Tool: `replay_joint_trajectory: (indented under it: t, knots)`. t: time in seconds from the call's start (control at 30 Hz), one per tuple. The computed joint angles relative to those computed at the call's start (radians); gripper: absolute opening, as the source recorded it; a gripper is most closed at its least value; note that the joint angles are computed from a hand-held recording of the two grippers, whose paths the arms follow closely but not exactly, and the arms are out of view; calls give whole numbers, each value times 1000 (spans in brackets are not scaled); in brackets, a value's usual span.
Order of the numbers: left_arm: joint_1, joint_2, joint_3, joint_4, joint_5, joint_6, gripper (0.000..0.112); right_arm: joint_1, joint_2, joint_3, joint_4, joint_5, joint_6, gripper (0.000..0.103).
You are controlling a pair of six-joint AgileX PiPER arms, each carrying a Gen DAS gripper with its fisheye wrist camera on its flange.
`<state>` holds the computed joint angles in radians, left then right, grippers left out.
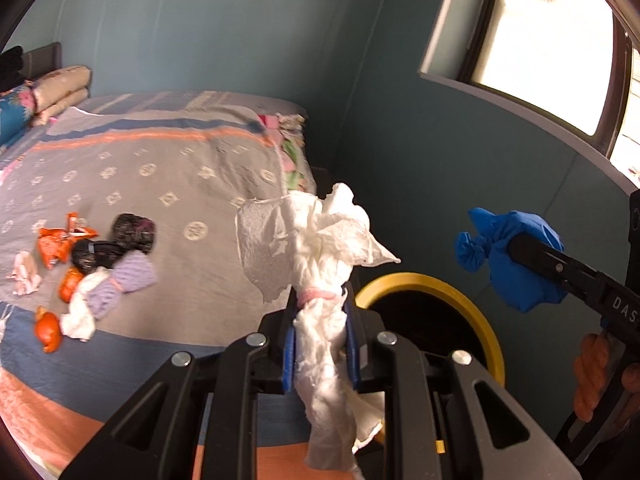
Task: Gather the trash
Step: 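Carry the white tissue and blue glove with both tools over the bin, then open both tools to drop the tissue and glove into the bin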
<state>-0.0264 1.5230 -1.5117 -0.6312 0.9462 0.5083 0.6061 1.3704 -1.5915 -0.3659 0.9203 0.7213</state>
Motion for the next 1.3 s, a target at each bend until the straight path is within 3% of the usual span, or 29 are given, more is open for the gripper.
replay_joint_trajectory:
  t: [0.4, 0.63, 0.83, 1.07, 1.3]
  knots:
    - [-186, 111, -75, 55, 18, -78, 17, -217, -122, 195, 176, -79, -140, 20]
    - [-246, 154, -101, 72, 25, -104, 18, -275, -132, 244, 234, -109, -169, 24]
    - [-244, 154, -95, 51, 29, -100, 39, -309, -125, 259, 276, -128, -182, 41]
    - [-205, 112, -56, 12, 11, -64, 62, -299, -148, 278, 240, -144, -139, 47]
    - [-145, 63, -34, 21, -30, -60, 79, -269, -146, 266, 215, -160, -121, 56]
